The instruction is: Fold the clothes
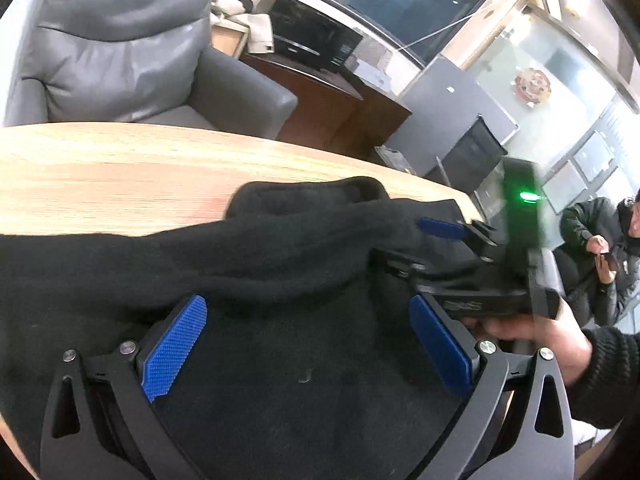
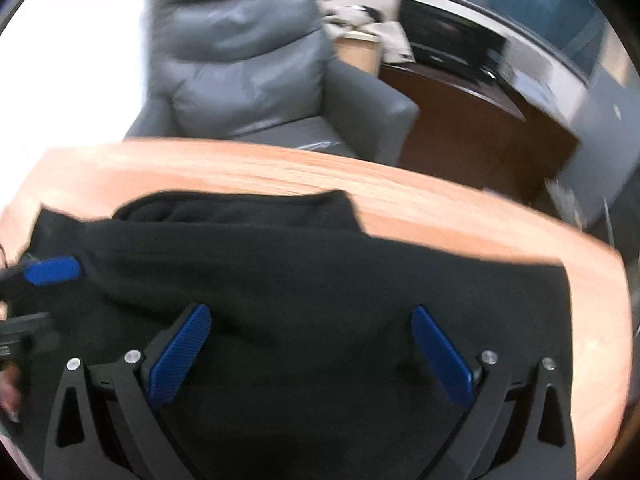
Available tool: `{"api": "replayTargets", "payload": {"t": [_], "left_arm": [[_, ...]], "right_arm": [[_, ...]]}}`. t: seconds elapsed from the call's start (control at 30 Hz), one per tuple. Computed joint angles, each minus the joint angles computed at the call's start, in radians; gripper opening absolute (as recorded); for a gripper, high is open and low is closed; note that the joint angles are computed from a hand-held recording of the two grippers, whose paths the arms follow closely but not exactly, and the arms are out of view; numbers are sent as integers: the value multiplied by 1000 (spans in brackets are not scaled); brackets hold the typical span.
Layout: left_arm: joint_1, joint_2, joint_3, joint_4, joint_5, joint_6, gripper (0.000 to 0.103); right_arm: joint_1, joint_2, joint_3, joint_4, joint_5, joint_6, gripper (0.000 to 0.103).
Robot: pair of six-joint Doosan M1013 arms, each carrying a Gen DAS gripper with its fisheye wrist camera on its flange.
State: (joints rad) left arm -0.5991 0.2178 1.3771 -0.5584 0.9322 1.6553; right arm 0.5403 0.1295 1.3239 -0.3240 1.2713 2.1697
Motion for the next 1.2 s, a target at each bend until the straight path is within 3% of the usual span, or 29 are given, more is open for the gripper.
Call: {"api": "replayTargets", "payload": {"t": [0.2,0.27,0.37,0.5,0.7,0.77,0.9,0.97,1.07,1.2], "left_arm": [[-1,-20,30,29,10,8,103],[1,-21,32,3,11,36,103],[-4,-18,31,-3,25,67,103],[-22,-13,18,47,42,63,103],[-18,-16,25,30,36,74,103],[-16,-17,27,23,35,76,103],[-8,-20,33,-17,28,105,103],[-3,-25,40,-40,23,119,103],[5,-33,49,-72,17,140,103],[6,-42,56,-51,2,129,103]], "right_arm": [[-5,32,-25,-38,-3,24,103],[-4,12,-20,-45,-44,104,103],[-8,12,-31,14,-106,67,103],[18,98,-102,-19,0,-67,103],[33,113,-110,-204,-34,45,103],[15,96,-100,-143,-71,49,103],[2,70,-92,92,-115,-113,103],[36,95,-126,102,-88,-228,103],[59,155,-180,67,-9,-247,103],[65,164,-179,39,-40,-194,103]]}}
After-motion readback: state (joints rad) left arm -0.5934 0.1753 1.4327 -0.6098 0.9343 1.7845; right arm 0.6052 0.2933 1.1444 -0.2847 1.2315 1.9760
